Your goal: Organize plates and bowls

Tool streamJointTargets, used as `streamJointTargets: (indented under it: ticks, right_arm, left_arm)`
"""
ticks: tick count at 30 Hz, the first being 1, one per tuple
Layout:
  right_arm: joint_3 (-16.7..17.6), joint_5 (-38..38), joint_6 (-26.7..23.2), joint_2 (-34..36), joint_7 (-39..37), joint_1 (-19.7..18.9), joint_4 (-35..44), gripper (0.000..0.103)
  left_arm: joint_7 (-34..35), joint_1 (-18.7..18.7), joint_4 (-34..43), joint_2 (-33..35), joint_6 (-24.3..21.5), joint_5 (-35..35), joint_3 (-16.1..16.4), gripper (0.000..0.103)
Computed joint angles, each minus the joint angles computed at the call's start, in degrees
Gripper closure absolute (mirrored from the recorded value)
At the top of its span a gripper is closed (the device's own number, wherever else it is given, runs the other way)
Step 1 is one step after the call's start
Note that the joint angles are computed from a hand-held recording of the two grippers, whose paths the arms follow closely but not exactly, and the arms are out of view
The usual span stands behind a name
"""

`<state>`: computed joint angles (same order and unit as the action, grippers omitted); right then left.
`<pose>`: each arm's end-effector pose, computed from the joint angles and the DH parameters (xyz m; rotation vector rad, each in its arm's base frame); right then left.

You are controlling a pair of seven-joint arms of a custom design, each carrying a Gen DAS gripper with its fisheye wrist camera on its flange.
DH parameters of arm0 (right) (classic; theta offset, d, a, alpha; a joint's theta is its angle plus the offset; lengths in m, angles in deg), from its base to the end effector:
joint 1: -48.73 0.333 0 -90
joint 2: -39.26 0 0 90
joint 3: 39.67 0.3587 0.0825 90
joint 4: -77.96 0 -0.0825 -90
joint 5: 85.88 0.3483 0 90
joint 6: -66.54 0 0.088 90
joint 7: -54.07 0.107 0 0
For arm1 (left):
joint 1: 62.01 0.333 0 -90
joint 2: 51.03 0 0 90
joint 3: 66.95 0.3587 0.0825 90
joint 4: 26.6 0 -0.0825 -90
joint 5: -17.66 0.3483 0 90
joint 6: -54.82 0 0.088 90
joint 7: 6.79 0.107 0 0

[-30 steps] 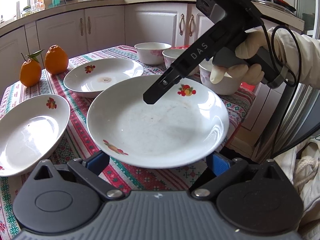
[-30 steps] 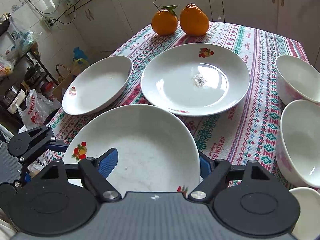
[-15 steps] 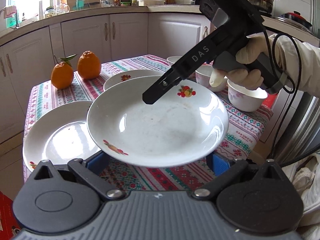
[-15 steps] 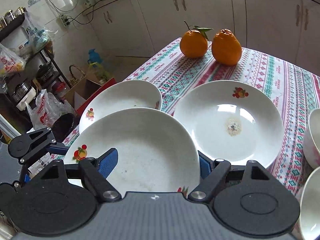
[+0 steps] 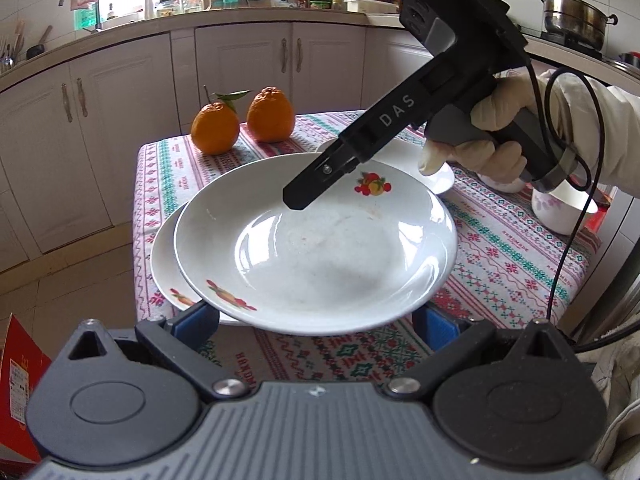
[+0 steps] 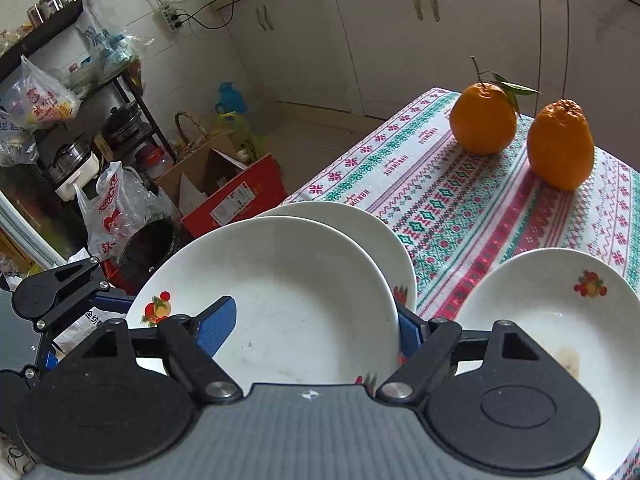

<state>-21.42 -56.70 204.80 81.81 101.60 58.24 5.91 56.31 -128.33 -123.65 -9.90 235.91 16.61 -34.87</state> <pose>0.7204 0.2889 0.4278 -2.2200 0.9238 0.0461 0.5376 -0.4901 0.3821 -1.3852 2.0603 -0.9904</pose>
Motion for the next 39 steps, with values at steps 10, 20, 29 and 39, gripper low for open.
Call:
streamJointTargets:
  ticks: [10,20,29,39]
  right_arm:
    - [-1.21,-3.88,-4.13,6.45,4.26,3.11,10.19,0.018]
    - [-2.02,-6.2,-5.12,9.27,7.17,4.33,14.38,0.018]
    - [-2.02,-6.86,-3.98,9.03,7.84,4.09,13.6,0.018]
    - [-1.64,-6.78,-2.41,7.13,7.81,3.34,10.41,0.018]
  left_arm:
    - [1.11,1.84,-1.73,-0.52,1.4,-1.44,-0.98,0.001]
    - [4.37,4.66,-0.37,0.04,1.28,-3.4,-3.72,0.001]
    - [5.08,6.49,0.94,0.59,0.71,-3.21,-5.44,0.001]
    - [4.38,6.61,1.37,1.02,0.34,-2.73,-5.07,0.001]
